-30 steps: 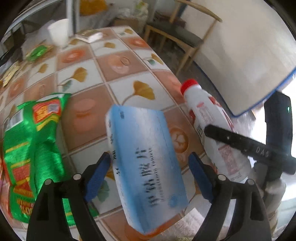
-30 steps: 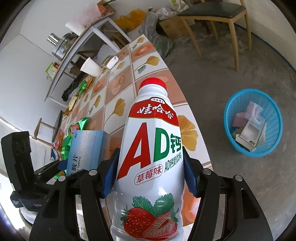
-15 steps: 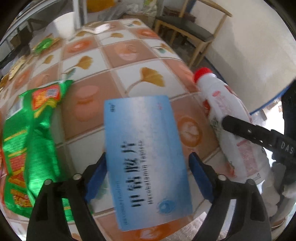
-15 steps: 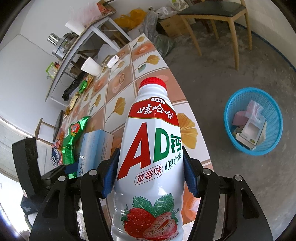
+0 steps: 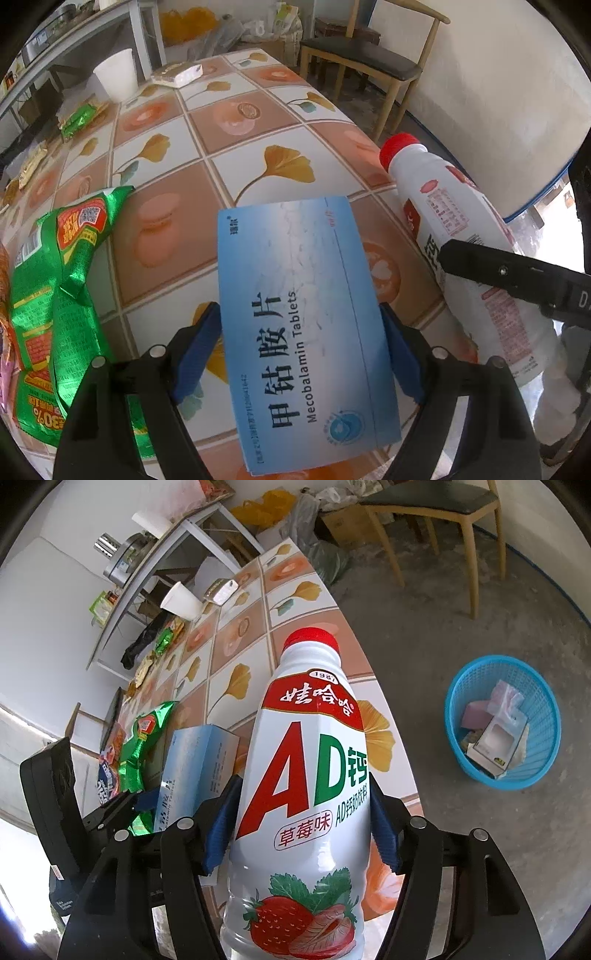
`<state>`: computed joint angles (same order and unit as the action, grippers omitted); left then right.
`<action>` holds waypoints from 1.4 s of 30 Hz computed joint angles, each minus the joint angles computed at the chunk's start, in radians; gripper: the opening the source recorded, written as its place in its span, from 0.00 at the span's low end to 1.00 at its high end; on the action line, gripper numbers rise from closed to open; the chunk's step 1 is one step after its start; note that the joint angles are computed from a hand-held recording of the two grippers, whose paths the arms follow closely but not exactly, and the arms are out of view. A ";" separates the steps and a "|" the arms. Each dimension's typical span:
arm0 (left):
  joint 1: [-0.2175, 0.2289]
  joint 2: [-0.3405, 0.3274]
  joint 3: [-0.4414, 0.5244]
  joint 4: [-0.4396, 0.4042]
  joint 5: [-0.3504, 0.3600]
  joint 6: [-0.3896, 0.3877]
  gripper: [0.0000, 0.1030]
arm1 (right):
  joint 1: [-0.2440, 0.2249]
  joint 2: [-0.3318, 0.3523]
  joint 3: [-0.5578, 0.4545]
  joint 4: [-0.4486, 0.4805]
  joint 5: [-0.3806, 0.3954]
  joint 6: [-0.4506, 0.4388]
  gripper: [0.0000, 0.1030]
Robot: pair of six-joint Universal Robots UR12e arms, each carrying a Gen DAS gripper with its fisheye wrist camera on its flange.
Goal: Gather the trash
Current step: 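Carry the bottle and blue box toward the blue wastebasket with both grippers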
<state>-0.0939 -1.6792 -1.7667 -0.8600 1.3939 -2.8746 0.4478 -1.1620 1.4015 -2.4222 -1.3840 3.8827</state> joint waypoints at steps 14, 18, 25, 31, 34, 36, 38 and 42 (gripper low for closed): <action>-0.004 0.002 -0.010 0.040 0.016 -0.001 0.71 | -0.003 -0.005 0.011 -0.010 0.008 0.041 0.60; -0.003 0.004 -0.013 0.046 0.020 -0.003 0.71 | -0.004 -0.007 0.017 -0.021 0.003 0.056 0.60; -0.004 0.011 -0.022 0.074 0.027 -0.007 0.71 | -0.003 -0.010 0.021 -0.033 -0.012 0.069 0.60; -0.004 0.019 -0.029 0.095 0.029 -0.004 0.71 | 0.001 -0.012 0.022 -0.040 -0.023 0.066 0.59; -0.004 0.022 -0.031 0.101 0.028 -0.003 0.70 | 0.002 -0.012 0.022 -0.041 -0.025 0.064 0.59; -0.005 0.024 -0.033 0.107 0.029 -0.001 0.70 | 0.002 -0.012 0.023 -0.044 -0.023 0.066 0.59; -0.005 0.027 -0.036 0.114 0.031 0.000 0.70 | 0.002 -0.012 0.023 -0.046 -0.023 0.065 0.59; -0.005 0.030 -0.037 0.125 0.031 0.000 0.70 | 0.003 -0.014 0.025 -0.052 -0.026 0.066 0.59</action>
<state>-0.0986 -1.6490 -1.8042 -0.7354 1.4244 -2.8749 0.4506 -1.1762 1.4264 -2.4739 -1.4105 3.9491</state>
